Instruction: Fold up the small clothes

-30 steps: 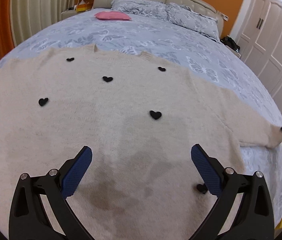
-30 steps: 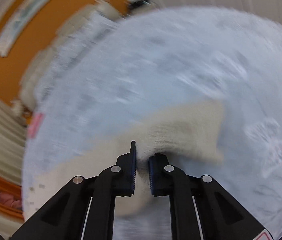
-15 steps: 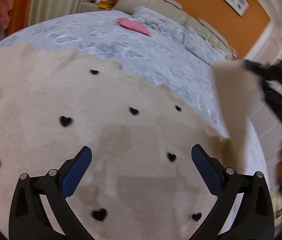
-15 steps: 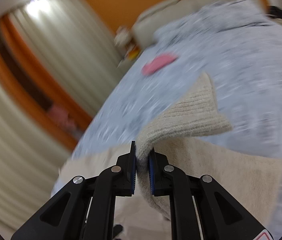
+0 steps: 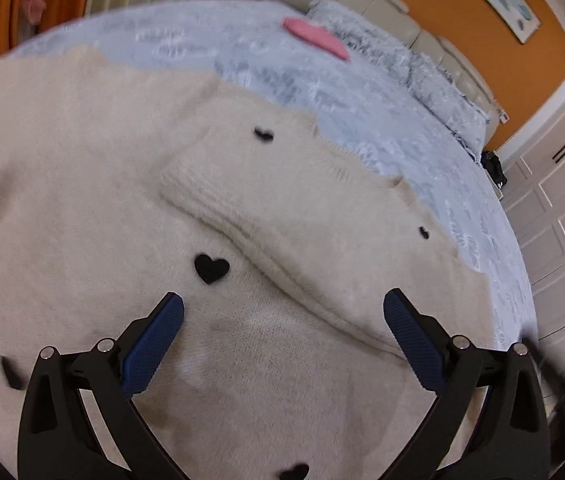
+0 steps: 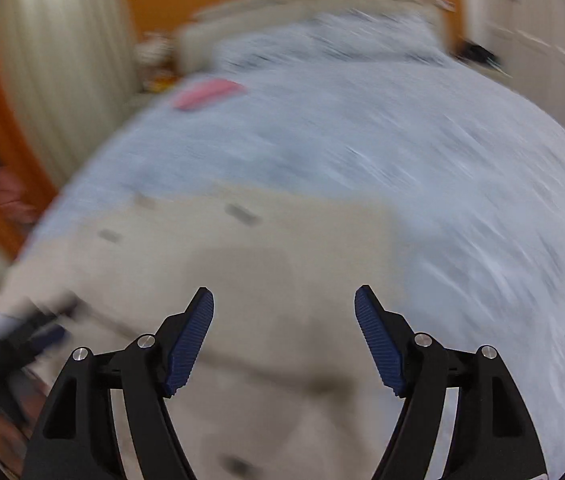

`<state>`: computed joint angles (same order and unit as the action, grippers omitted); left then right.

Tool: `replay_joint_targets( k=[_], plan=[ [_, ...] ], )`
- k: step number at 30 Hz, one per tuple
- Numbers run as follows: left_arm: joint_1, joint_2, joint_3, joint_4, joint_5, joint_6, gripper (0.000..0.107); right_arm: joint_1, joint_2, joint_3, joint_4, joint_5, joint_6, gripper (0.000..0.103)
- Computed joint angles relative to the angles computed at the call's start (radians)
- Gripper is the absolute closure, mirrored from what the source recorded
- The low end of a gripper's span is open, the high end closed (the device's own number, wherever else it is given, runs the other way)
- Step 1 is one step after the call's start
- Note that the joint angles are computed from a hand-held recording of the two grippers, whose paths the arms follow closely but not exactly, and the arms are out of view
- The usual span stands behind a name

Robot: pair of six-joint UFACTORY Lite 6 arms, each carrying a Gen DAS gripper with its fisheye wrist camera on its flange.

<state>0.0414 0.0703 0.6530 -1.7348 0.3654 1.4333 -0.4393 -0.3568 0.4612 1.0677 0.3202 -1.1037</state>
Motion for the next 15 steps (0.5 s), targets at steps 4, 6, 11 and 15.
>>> replay_joint_targets(
  k=[4,6,11,15],
  plan=[
    [0.012,0.042,0.001,-0.231,0.029,0.206,0.009,-0.251,0.189,-0.055,0.28,0.105,-0.379,0.031],
    [0.02,0.067,0.009,-0.304,0.048,0.285,0.013,-0.247,0.271,-0.032,0.358,0.108,-0.467,0.031],
    [0.049,0.132,0.036,-0.359,0.175,0.351,0.078,-0.198,0.307,0.003,0.464,0.183,-0.529,0.073],
    [0.042,0.105,0.015,-0.447,0.198,0.456,0.095,-0.241,0.136,-0.043,0.425,0.23,-0.486,0.088]
  ],
)
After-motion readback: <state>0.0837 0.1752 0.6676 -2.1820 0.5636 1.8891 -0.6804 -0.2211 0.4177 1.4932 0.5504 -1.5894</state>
